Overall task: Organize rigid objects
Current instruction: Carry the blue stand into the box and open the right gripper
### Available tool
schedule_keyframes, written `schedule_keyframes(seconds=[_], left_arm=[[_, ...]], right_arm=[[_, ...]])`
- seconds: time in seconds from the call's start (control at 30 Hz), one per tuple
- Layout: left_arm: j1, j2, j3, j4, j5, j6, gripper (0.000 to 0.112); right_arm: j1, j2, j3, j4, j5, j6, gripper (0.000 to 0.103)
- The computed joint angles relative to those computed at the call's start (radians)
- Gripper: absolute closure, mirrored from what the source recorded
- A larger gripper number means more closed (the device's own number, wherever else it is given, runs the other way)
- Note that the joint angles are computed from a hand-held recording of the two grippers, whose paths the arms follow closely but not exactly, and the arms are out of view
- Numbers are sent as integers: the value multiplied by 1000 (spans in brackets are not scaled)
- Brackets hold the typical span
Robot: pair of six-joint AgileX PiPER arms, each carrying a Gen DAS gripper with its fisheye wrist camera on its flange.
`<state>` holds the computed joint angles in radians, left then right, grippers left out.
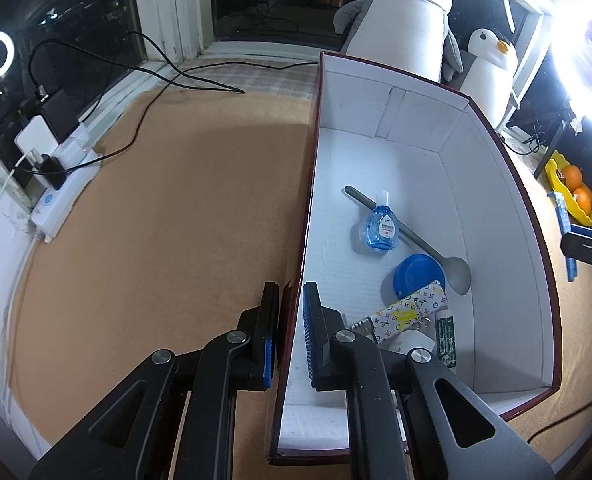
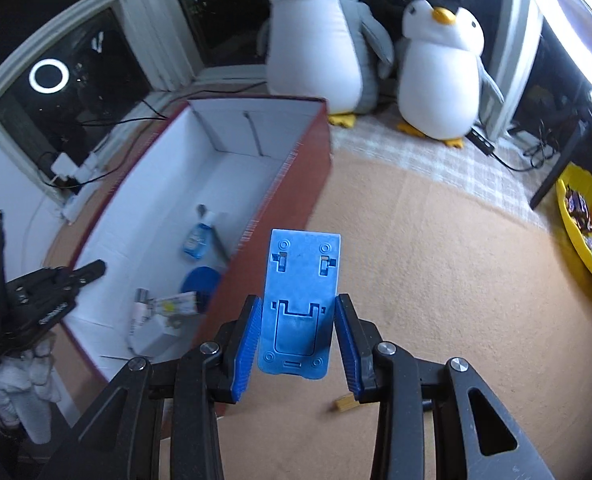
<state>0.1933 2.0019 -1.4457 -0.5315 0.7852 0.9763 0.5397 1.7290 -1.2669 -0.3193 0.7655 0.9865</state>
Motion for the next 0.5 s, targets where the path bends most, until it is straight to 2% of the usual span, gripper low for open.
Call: schedule_keyframes(seconds=[0.23,0.4,0.5], left_arm=[[8,1,-2,-16,9,29,102],[13,4,-5,-25,16,45,102],[16,7,-9,-31,24,51,102]], right_arm=[[83,54,-126,-2,48,-17,69],[112,130,-218,27,57,-61,69],[141,189,-292,32,93,-94,69]])
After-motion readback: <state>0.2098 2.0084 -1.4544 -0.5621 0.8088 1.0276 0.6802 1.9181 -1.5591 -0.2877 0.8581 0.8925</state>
